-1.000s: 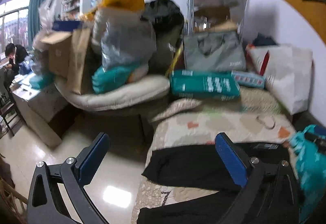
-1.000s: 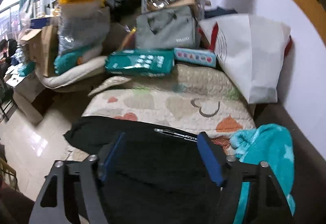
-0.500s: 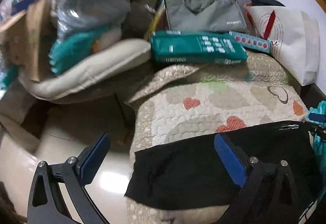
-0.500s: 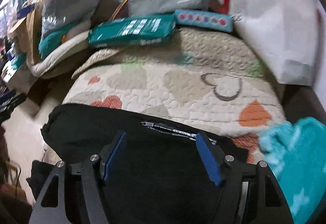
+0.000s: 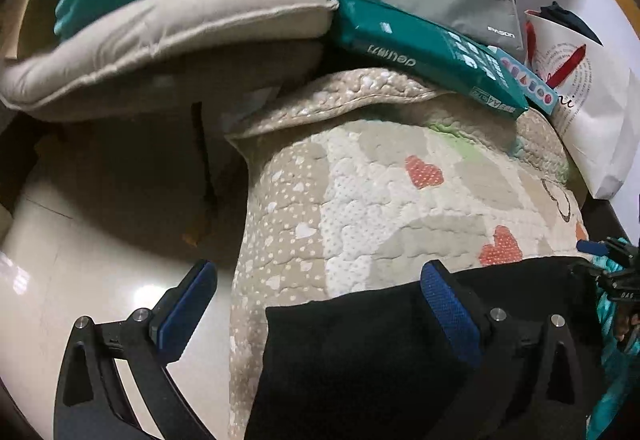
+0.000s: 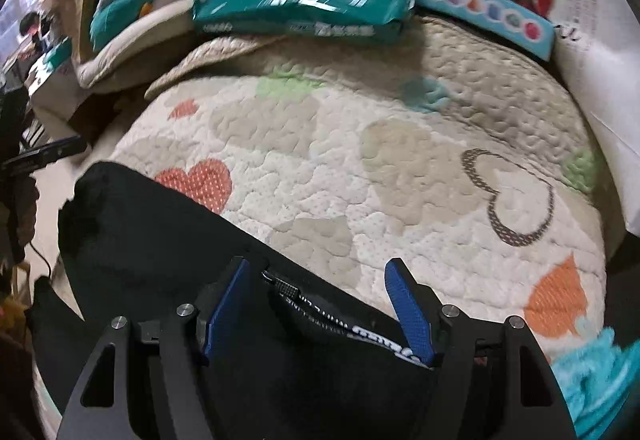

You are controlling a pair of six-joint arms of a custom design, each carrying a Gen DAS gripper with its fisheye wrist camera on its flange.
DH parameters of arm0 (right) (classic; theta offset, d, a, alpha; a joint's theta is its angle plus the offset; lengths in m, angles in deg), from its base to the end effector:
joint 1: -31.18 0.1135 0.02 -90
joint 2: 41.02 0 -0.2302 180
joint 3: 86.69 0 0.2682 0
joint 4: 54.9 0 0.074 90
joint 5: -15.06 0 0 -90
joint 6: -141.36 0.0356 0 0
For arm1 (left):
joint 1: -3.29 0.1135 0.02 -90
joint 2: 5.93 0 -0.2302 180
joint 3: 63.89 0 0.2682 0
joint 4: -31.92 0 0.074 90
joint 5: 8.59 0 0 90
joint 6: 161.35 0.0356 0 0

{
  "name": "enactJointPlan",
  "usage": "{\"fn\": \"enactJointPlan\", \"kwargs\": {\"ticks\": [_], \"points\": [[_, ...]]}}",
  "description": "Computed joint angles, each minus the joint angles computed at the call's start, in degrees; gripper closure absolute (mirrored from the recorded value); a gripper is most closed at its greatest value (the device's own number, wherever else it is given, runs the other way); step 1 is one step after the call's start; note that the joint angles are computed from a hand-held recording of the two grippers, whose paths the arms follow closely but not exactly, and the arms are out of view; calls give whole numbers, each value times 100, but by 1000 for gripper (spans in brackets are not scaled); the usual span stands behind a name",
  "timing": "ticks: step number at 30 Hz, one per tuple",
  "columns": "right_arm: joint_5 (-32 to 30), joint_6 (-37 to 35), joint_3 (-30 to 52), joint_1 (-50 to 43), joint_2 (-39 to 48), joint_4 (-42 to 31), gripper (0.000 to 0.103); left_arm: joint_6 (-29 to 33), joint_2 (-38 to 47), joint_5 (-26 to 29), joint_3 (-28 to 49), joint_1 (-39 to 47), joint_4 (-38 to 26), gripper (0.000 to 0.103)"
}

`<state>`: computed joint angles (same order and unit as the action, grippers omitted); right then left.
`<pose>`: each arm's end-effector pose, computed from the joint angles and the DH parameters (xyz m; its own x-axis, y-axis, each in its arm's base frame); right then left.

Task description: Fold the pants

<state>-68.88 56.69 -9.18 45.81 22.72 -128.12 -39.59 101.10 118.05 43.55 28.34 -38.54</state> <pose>0.2276 0.0555 0.2896 -0.8482 -0.1259 -0.5145 -0.1210 0.9917 -0.0433 0.3629 0.1461 0.2391 -0.8058 0.0896 -0.5854 0.3162 0.9009 -0.2974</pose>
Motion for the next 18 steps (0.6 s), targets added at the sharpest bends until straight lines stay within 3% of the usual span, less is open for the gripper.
{"fn": "enactJointPlan", "kwargs": {"ticks": [4,7,8,9,12,14,18], "points": [[-145,-136,-192,-70,68,77,28,32,211,59,44,-22,-37,1],[-87,-129,-387,12,20,160,30,422,256,-43,17,-141,-302,1],[-31,-122,-443,57,-15,196,31,569,198,-58,-70,-170,-327,6],[-7,-114,-465,80,-26,211,34,710,106,-90,-191,-210,-313,32],[85,-11,-492,186,-70,197,42,1005,-131,-288,-459,-331,-321,77],[170,31,-506,247,-92,189,49,1119,-237,-254,-502,-328,-384,86],[130,123,-553,234,-286,116,65,1272,-440,-186,-559,-281,-438,88]]}}
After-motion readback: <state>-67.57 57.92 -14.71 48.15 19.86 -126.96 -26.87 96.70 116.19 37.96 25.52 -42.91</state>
